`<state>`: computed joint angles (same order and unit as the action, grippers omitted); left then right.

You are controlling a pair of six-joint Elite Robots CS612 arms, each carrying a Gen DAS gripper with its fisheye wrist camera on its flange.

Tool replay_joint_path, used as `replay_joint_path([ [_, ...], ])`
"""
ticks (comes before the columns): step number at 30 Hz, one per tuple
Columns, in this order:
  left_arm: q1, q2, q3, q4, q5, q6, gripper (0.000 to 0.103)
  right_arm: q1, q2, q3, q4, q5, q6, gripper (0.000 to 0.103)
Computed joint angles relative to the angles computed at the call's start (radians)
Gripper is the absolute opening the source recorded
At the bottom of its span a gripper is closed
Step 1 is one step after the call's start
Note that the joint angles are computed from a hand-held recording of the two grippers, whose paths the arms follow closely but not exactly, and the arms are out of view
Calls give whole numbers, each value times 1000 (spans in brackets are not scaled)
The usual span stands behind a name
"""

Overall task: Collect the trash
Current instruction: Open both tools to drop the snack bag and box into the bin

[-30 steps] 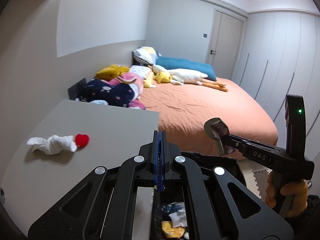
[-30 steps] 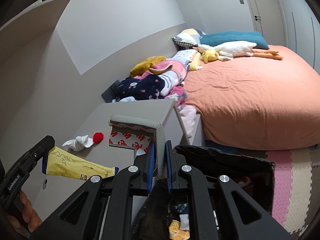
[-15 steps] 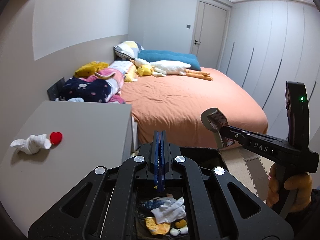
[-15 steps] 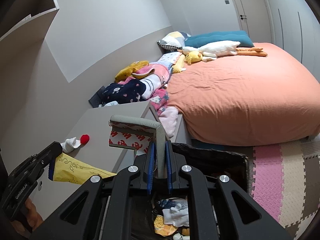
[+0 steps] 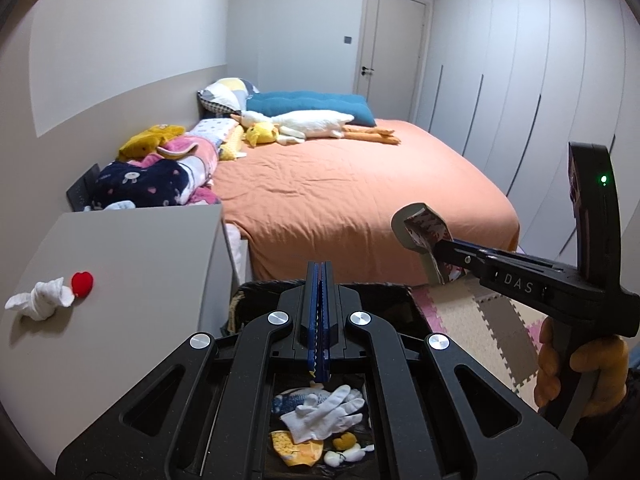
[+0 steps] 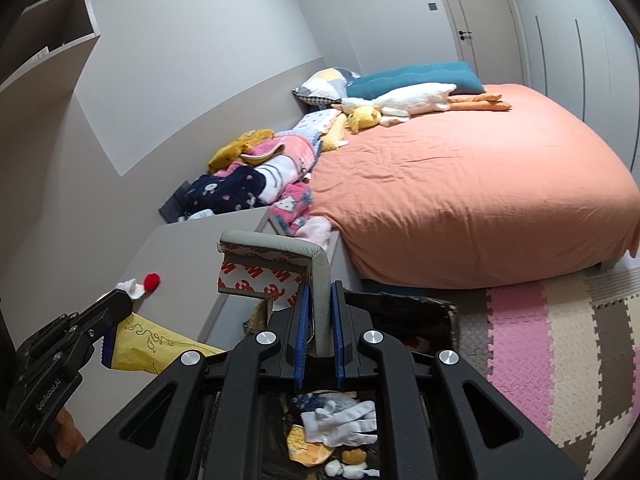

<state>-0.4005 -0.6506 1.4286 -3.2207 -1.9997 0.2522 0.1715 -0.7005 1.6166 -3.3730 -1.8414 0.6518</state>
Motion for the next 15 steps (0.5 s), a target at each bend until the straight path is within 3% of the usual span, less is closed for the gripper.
replay_joint_path([
  [6, -17, 0, 2, 57, 26, 38, 1, -1, -9, 20, 15, -37, 2, 12],
  [14, -25, 11, -21, 163, 33, 94, 1, -12, -5, 18, 61, -27, 18, 12],
  [15, -23, 14, -29, 184, 21, 104, 1, -13, -5, 16, 69, -25, 20, 17],
])
